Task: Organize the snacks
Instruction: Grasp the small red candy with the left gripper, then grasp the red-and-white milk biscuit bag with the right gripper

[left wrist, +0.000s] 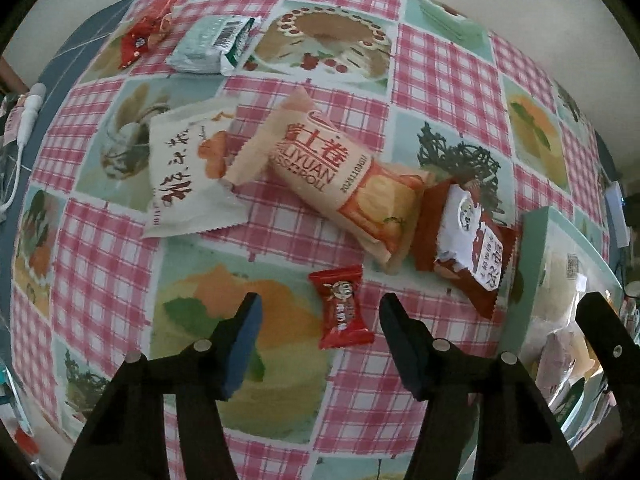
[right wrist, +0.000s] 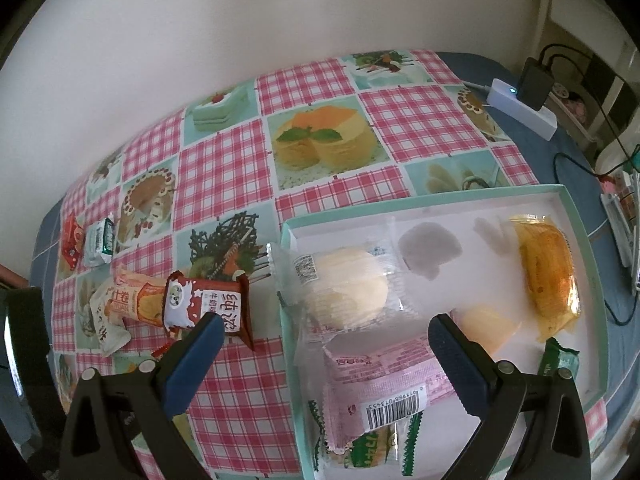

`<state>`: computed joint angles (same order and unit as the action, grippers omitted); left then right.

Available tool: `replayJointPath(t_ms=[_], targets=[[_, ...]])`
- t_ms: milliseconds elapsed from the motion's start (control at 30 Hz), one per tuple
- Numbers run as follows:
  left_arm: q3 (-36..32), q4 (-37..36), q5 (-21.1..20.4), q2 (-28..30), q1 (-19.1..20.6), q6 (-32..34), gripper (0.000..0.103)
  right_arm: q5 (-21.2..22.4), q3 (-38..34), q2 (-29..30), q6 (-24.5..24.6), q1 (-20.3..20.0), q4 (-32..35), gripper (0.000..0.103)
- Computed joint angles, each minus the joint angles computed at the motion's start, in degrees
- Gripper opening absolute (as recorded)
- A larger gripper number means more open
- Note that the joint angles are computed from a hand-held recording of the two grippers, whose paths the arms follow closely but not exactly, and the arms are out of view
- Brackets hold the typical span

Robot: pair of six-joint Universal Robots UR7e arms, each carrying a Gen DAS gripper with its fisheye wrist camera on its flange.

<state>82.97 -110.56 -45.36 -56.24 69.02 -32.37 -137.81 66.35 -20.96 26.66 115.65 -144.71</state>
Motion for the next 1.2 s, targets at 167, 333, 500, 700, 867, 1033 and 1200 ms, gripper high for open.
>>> replayJointPath(t_ms=[167,333,500,700,867,1033,1200], targets=[[0.1,-0.9,-1.0,0.7,-0.2,-0.3,0.032,0.1,0.0,0.0,0.0,0.0,0.0,0.103],[1.0,-3.1,-2.0,1.0,-0.3,-0.2,0.021,-0.2,0.0,0.1,-0.5,0.2,-0.8,0.103],[0.6,-3.8,-2.7,0.5,0.3,0.8,0.02,0.2,-0.2,0.3,-0.9,0.2,-0.7,0.103],[0.8,-4.7,-2.7,-1.0,0.6,0.4,0.02,1.7,-0.4,0.7,-3.0,0.5,-2.8,0.103],[1.0,-6.4,-4.6,-1.6,1.3,0.8,0.02,3.8,-2.2,2.0,-4.6,0.7,-2.9,0.101],[1.2,-7.7,-5.1,-2.8,2.6,1.2,0.02,6.8,-4.1,3.3,-6.0,0.7,-2.7,0.092],[1.0,-7.7,-5.0,-4.1,3.5,1.0,0.02,11.0,-5.6,4.5,-6.8,0.3,-2.6,0.086]])
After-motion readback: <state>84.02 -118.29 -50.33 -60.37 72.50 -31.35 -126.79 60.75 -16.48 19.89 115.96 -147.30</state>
